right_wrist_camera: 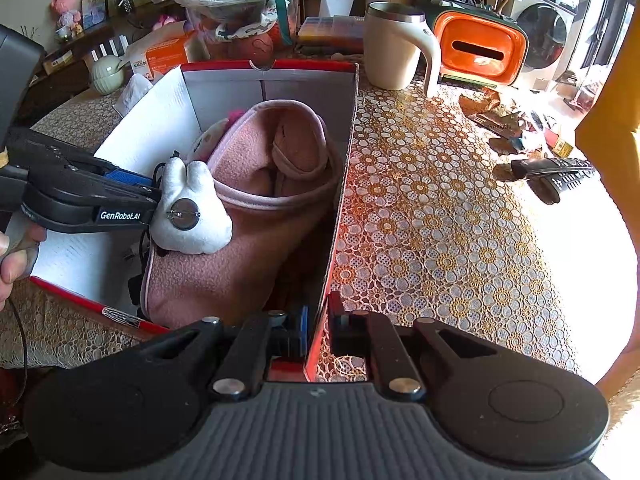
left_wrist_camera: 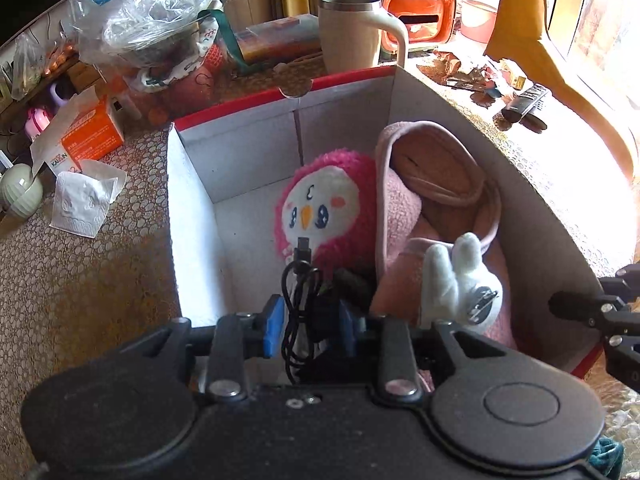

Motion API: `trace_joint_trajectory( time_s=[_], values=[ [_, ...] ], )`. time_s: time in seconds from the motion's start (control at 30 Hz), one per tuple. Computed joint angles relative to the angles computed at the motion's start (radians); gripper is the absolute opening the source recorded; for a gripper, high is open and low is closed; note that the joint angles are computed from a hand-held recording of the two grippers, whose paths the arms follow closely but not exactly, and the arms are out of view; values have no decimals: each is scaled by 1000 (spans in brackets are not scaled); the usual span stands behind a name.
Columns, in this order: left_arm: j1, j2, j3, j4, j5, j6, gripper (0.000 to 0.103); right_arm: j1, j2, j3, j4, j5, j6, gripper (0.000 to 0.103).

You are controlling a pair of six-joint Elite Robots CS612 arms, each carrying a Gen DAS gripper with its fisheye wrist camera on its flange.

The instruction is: Organize objects

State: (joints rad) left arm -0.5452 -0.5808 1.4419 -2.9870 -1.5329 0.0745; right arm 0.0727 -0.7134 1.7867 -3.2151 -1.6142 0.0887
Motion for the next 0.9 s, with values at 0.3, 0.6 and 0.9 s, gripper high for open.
trace_joint_trajectory(
  time_s=[0.3, 0.6, 0.9],
  values=[
    [23, -55, 101, -146, -58, -46, 58, 3, -22, 29, -38, -15, -1, 10],
    [39, -117, 223, -351, -116, -88, 84, -1, -70, 102, -183, -10, 27, 10],
    [33, -156, 309, -478, -93, -154, 98, 4, -95, 151, -303, 58, 42, 10]
  ],
)
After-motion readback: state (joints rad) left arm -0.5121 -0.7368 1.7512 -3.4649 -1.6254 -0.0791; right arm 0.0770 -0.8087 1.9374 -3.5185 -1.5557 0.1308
